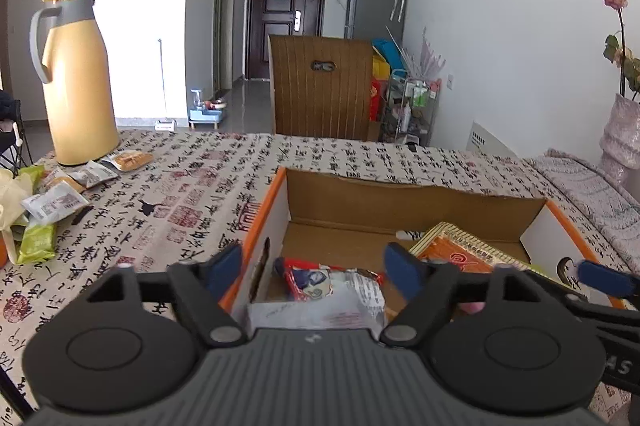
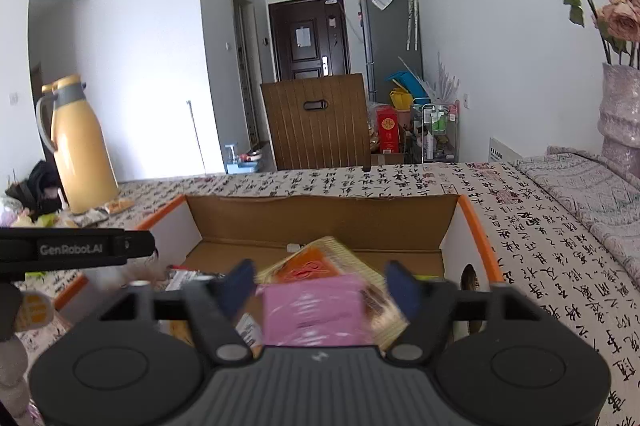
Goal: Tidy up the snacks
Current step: 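Lower both packets into the box and open both grippers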
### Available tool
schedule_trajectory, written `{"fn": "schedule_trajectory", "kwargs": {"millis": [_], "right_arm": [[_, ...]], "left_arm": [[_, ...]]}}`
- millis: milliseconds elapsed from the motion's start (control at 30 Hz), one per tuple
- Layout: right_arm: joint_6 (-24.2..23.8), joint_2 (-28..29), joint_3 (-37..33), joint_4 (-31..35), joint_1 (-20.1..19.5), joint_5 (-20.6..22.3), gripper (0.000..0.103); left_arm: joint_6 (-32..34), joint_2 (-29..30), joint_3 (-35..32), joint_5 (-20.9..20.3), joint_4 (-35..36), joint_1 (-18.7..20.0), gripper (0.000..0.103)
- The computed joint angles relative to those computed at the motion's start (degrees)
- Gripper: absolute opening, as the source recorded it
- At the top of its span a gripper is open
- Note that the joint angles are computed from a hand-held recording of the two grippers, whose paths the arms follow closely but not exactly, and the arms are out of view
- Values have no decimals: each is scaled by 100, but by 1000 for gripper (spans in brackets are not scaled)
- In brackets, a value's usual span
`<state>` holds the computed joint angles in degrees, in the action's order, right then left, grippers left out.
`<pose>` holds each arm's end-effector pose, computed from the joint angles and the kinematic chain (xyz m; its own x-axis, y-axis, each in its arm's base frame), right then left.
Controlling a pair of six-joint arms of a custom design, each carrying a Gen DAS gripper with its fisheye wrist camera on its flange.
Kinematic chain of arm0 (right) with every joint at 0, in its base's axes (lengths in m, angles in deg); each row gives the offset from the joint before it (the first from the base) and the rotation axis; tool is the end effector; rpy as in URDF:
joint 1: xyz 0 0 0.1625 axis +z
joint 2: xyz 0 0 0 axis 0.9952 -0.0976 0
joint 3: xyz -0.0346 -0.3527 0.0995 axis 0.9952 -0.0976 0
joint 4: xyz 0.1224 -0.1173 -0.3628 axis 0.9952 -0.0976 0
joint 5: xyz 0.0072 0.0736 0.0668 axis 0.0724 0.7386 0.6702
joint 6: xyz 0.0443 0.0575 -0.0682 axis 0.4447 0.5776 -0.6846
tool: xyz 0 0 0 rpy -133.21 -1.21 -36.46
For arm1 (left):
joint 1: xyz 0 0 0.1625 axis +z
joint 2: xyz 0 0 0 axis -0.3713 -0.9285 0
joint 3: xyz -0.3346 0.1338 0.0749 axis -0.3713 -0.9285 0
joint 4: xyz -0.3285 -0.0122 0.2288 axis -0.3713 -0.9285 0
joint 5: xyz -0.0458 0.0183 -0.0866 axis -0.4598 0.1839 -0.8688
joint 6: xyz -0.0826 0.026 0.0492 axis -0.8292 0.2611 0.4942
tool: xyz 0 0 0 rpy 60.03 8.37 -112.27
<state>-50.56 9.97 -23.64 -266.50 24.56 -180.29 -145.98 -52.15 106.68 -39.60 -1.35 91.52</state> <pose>0.3115 -0.6166 -0.0925 -0.7717 -0.2299 0.5929 -0.6253 0.4441 -0.6416 -0.0012 -0.5852 0.2608 -0.7439 -0.1359 -0.6544 0.5256 0.4858 -0.6984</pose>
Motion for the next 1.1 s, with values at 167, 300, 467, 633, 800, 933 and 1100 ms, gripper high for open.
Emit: {"fn": "schedule_trajectory", "kwargs": {"millis": [167, 300, 467, 633, 800, 933, 1100], "right_arm": [[88, -35, 85, -277, -23, 57, 103], [167, -58, 106, -350, -35, 54, 103], [165, -55, 75, -334, -31, 41, 103], [119, -69, 100, -391, -17, 46, 103], [-6, -114, 161, -580, 82, -69, 103], [-87, -250, 396, -818, 179, -126, 103], [-127, -445, 803, -1073, 297, -207, 103]], "left_arm": [[11, -92, 113, -46, -185, -26, 103], [-17, -82, 96, -68, -157, -24, 103], [-14, -105, 132, -89, -198, -40, 103], [13, -134, 169, -123, -249, -73, 103], [63, -338, 364, -180, -371, -202, 103], [111, -598, 615, -238, -478, -341, 103], [133, -995, 1019, -326, -566, -519, 103]]}}
